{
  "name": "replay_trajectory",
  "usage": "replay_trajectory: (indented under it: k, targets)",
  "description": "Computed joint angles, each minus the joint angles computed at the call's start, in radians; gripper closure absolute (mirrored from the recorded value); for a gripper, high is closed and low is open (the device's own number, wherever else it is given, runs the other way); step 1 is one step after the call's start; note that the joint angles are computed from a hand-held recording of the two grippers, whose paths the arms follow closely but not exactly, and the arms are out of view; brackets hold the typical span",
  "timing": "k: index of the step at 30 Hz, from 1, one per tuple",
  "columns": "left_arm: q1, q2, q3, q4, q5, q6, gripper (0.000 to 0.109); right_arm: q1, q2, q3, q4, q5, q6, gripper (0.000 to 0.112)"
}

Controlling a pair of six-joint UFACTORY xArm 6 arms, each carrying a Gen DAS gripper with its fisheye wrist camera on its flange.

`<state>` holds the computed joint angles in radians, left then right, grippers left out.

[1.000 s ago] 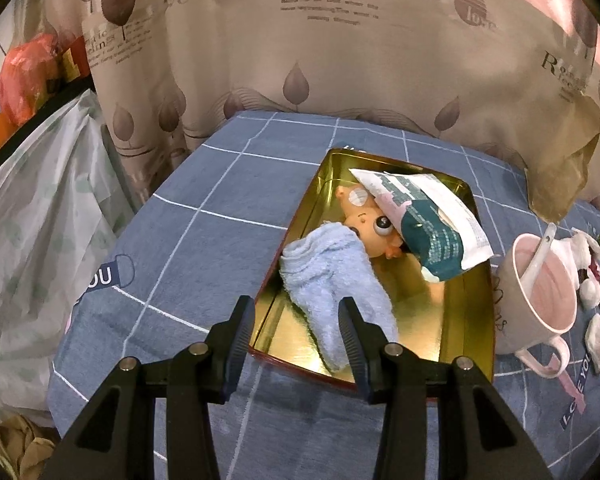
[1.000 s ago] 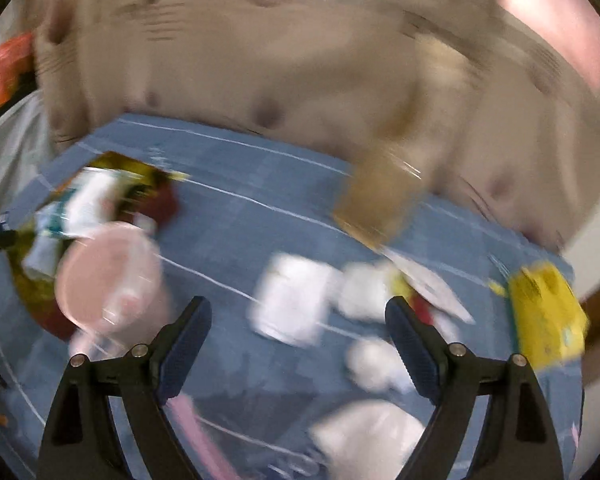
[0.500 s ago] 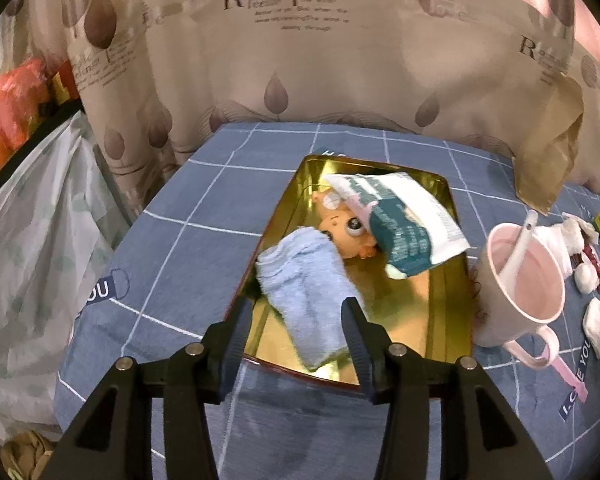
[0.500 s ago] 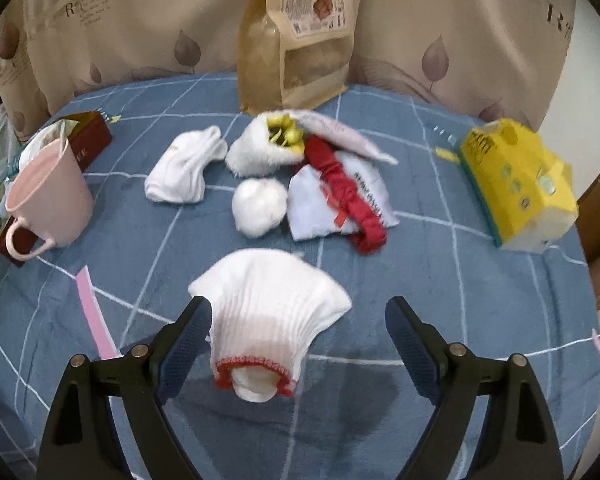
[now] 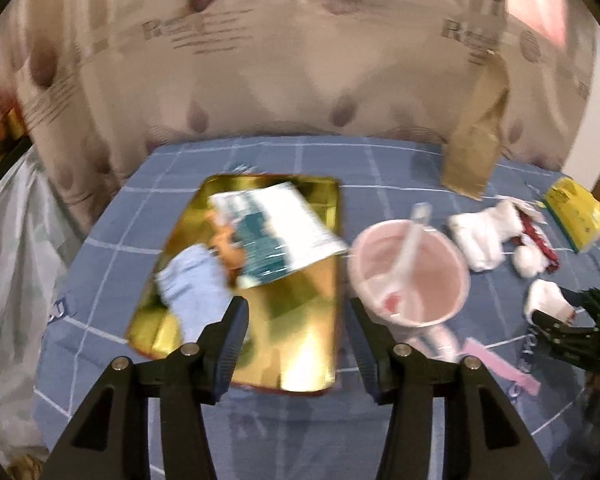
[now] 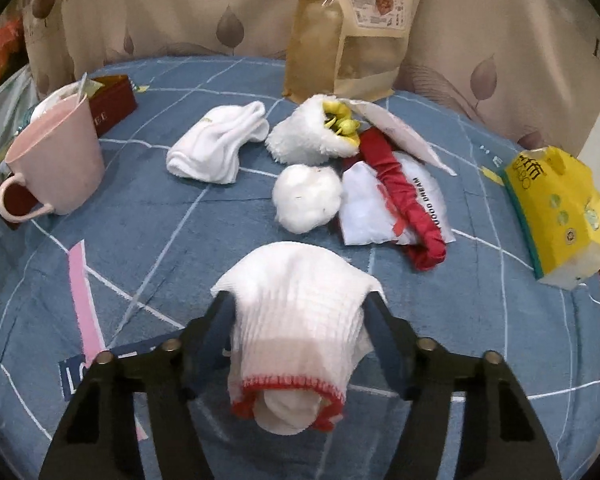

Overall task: Organize soft objects
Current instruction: 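Move the right tool to the pile and grasp the white knit glove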

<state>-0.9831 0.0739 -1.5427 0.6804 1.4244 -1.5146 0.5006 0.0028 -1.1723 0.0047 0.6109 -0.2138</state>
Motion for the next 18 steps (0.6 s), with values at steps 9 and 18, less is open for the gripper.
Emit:
replay_trajectory:
  k: [9, 18]
  targets:
    - [0.022, 0.277, -0.357, -0.029, -0.075, 0.181, 0.058, -0.061, 0.028, -0.025, -0.138, -0.045, 0.139, 0.075]
    - [0.055, 0.568, -0.753, -0.124, -0.073, 0.324, 0.058, -0.135, 0.132, -0.124, -0.192, -0.082, 0.174, 0.076]
